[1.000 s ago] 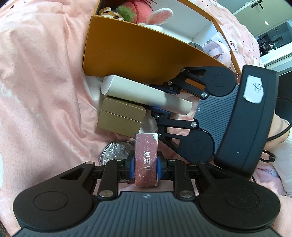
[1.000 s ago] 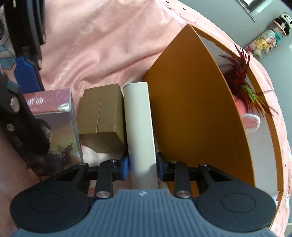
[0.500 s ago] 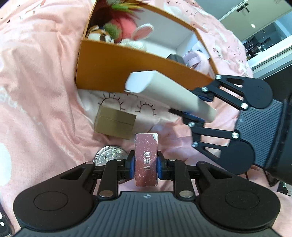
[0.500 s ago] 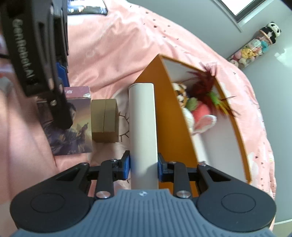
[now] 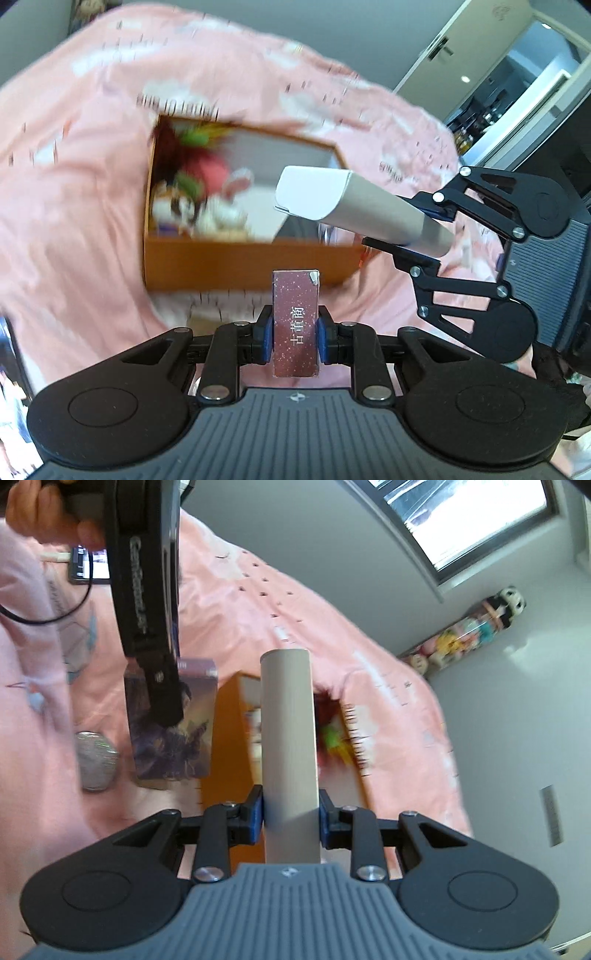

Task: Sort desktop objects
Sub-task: 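Carry the pink box and white cylinder over the orange box with both tools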

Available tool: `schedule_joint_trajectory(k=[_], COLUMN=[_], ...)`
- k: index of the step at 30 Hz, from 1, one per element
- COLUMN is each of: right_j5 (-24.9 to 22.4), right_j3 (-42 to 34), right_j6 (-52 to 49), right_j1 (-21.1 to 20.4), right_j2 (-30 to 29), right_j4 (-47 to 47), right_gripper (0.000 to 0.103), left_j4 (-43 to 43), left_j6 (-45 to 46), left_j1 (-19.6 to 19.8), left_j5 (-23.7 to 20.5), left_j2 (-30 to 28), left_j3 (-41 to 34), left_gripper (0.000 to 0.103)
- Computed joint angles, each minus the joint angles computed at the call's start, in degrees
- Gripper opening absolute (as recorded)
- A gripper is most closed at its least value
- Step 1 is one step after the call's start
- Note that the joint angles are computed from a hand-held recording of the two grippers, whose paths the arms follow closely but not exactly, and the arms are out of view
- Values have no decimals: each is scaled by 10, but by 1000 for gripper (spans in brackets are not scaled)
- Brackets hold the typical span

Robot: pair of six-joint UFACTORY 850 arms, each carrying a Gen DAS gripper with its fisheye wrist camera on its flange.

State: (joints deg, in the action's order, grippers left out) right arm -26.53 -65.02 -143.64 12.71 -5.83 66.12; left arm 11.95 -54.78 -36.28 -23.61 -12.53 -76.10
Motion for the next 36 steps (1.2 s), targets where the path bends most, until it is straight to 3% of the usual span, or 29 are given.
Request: schedule_joint_trajectory(k=[6,9,16,23,31,36], right_j5=[29,38,47,-13,-66,-74], right_j3=[-64,-114,-242,-379,-482,-510], right_j6=[-69,-46,138,354,448,475], right_j1=[1,5,24,41,51,51], right_j2=[-50,-91,-199,-314,-404,-437], right_j4=[57,28,-186,-414,-510,-547], right_gripper=[30,30,30,30,30,31], left_j4=[77,74,-41,-125,-162,-187], left_j6=[-22,4,126,206,252,278], left_j1=[12,27,66,89,100,105], left_j5=[-18,-32,-56,-70,-88,-94], left_j2=[-18,-45,-118,-163,-199,-210], left_j3=[-52,-92,-170,-204,-242,-251], left_gripper=[25,25,25,25,25,25])
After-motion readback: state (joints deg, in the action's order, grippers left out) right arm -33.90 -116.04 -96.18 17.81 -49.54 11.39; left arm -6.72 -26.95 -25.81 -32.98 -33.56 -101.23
